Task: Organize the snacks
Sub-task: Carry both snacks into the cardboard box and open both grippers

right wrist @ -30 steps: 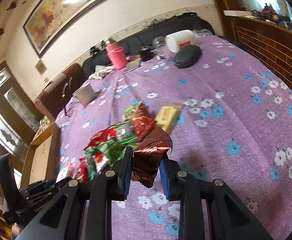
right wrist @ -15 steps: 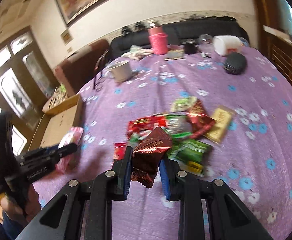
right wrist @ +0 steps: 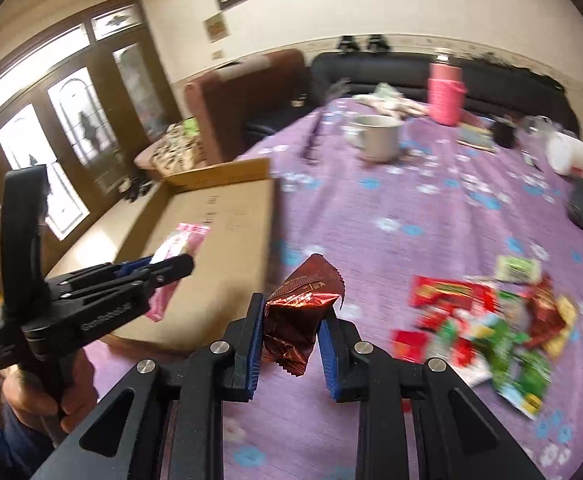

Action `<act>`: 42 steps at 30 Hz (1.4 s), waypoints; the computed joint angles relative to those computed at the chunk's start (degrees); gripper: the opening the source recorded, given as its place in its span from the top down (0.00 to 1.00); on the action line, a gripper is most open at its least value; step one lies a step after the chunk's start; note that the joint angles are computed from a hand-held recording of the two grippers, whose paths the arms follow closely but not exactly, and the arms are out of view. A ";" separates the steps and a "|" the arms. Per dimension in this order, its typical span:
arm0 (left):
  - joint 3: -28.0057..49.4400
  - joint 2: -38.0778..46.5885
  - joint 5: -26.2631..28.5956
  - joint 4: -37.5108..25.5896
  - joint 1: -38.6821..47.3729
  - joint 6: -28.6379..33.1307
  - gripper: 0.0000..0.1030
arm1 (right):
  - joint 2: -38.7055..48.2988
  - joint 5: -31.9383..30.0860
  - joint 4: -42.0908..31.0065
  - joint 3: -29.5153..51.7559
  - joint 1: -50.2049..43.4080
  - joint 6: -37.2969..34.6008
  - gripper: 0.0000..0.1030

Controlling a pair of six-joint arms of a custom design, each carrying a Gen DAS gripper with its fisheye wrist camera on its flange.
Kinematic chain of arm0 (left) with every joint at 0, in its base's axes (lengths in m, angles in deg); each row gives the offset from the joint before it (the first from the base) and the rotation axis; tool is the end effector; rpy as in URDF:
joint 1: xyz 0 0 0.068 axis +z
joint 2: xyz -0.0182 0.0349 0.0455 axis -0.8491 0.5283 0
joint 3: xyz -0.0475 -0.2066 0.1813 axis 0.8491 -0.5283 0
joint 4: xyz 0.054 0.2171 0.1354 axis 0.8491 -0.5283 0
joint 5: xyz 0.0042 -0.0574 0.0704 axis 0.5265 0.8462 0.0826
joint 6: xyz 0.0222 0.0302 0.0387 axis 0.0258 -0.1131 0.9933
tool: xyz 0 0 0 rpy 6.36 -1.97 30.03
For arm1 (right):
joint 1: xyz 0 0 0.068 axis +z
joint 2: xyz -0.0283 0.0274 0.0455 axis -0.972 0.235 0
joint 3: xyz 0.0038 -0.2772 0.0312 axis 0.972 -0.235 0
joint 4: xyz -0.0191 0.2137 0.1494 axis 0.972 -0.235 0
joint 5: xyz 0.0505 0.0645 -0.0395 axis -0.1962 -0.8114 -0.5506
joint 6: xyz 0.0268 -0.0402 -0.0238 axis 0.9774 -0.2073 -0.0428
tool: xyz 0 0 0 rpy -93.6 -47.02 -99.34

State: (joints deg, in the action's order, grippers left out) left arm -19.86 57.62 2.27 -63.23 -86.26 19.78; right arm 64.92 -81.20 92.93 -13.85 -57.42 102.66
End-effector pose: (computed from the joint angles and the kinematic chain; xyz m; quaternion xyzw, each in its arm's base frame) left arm 0.2803 -0.1548 0.1229 0.1812 0.9078 -0.1706 0.3377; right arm 0.1915 0.0620 0.1259 0.0458 0.9130 0.0977 0.3935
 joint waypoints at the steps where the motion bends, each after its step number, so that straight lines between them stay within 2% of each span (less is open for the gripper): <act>1: -0.28 -0.10 0.31 0.18 1.52 0.14 0.78 | 1.55 0.10 1.02 0.69 0.89 0.21 0.73; 6: 0.13 1.15 0.99 -0.06 7.38 0.65 0.78 | 14.70 -2.05 6.21 8.24 4.01 0.24 0.73; 10: 1.18 2.38 1.29 -0.66 10.43 1.10 0.78 | 23.56 -2.92 7.00 14.55 4.99 0.07 0.73; 18: 2.24 4.19 1.39 -0.82 12.49 1.37 0.78 | 34.92 -4.27 6.60 23.73 5.61 0.28 0.73; 26: 1.89 5.04 1.05 -0.09 12.46 0.85 0.77 | 38.17 -5.10 7.46 25.04 4.72 1.26 0.71; 34: 1.22 4.83 0.72 0.29 11.78 0.32 0.77 | 37.53 -6.75 7.91 23.98 4.00 2.25 0.70; 39: 0.97 4.50 0.87 0.22 11.86 0.29 0.77 | 36.32 -5.82 7.94 23.04 4.71 2.20 0.65; 42: 1.16 4.59 0.51 0.27 11.70 0.19 0.77 | 34.73 -5.68 8.97 21.30 4.58 2.75 0.58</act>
